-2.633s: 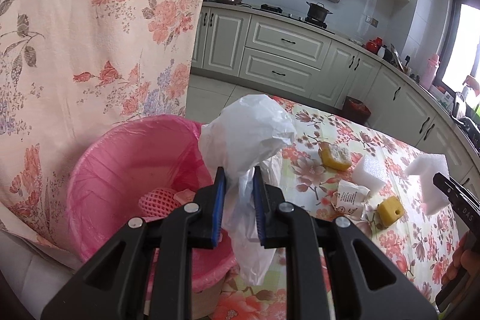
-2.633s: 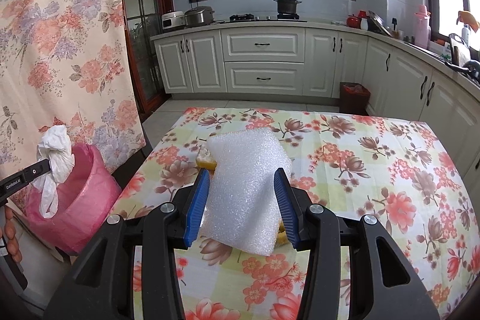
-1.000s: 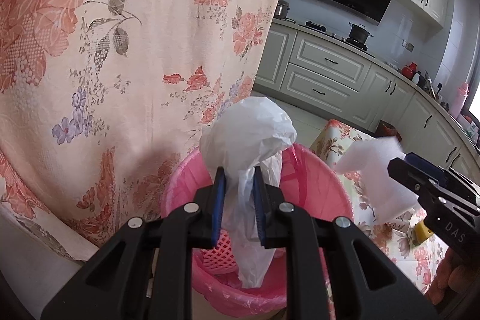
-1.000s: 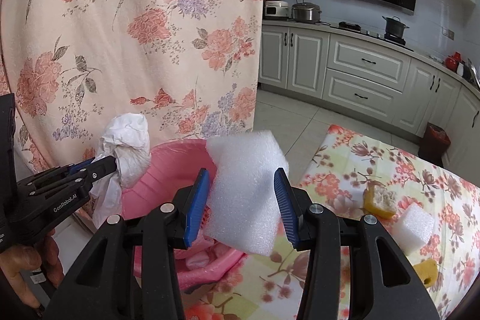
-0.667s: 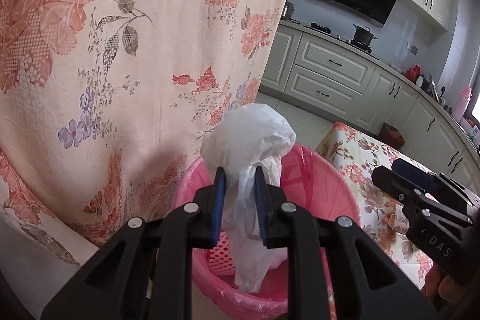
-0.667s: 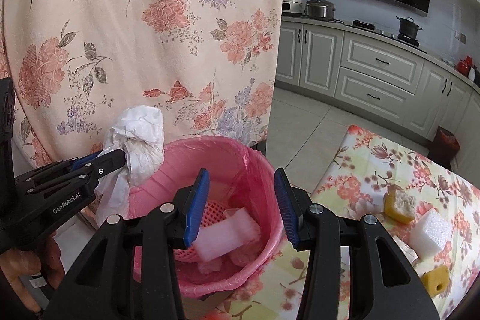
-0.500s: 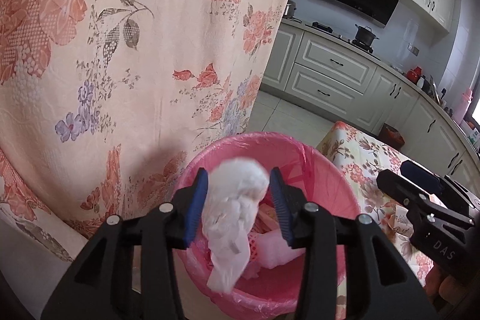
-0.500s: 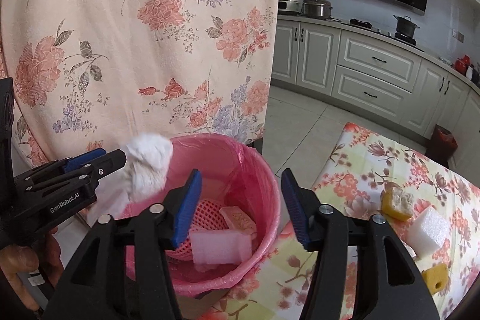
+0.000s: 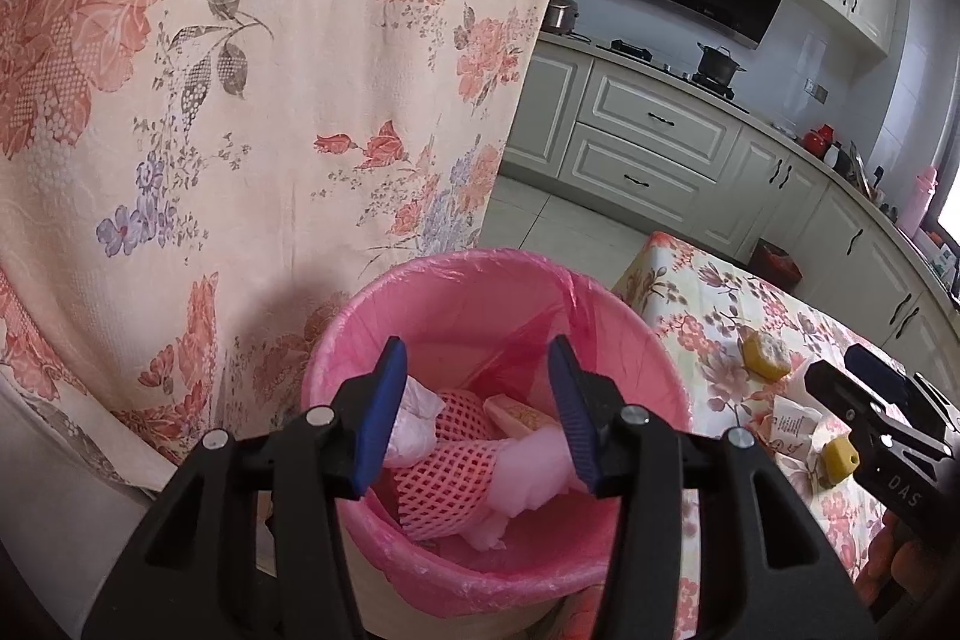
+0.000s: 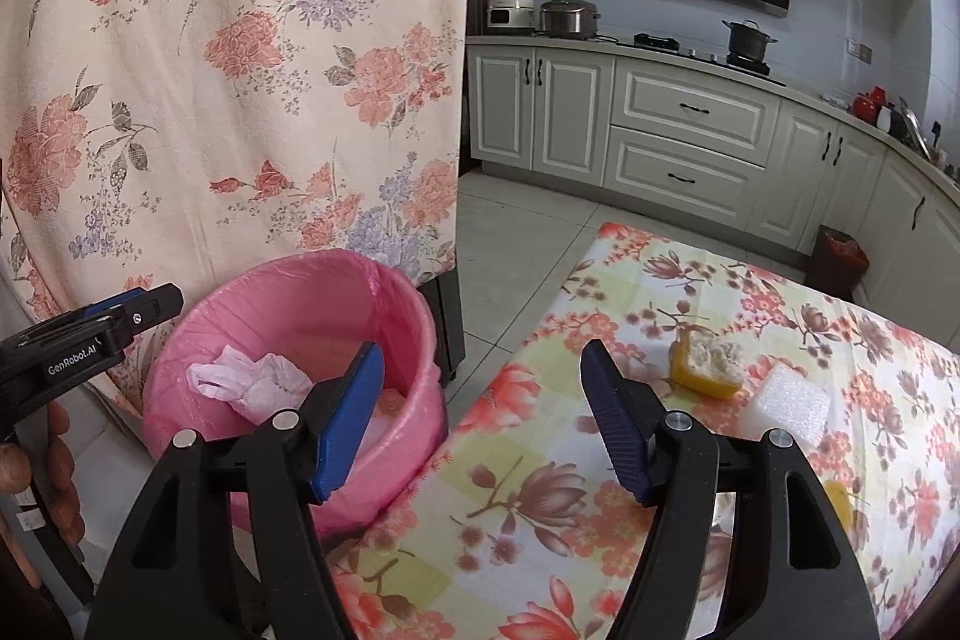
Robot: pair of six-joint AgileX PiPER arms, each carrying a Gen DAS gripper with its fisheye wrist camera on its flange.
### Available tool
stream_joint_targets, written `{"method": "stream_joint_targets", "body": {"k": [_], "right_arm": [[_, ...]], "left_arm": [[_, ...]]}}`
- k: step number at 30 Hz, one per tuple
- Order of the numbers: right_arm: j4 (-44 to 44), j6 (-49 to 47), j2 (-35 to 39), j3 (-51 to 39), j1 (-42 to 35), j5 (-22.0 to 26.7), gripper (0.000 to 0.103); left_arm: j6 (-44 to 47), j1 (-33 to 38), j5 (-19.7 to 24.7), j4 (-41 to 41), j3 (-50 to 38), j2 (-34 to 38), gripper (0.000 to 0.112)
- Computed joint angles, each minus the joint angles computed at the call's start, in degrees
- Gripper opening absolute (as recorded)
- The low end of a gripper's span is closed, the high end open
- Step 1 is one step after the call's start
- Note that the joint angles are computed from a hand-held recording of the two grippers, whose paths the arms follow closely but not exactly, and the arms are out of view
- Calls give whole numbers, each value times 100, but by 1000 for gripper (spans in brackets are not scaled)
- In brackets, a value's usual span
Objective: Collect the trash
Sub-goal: 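Open both tools to drop the plastic bag and foam sheet into the wastebasket, then move both tools back over the table toward the remaining trash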
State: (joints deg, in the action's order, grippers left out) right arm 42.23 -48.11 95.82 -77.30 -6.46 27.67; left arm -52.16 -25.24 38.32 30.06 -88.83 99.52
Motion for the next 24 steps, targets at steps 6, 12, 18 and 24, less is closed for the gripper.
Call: {"method": "stream_joint_targets", "body": {"k": [6,12,18,24], "right_arm": [[667,-837,-222,455,-651,-28,68],[1172,-1465,-235,648,-1437,164,69],[1480,-1882,-103,639,-2138,400,70],[1678,-2198,80,610,-2647,555,73]], "left_arm": [[49,-371,166,62,-312,174,51],[111,-740,336,68,-697,435,52],[297,-1042,531,-36,-1196,785,53],[471,-1323,745,-94,-1769,1183,56]]}}
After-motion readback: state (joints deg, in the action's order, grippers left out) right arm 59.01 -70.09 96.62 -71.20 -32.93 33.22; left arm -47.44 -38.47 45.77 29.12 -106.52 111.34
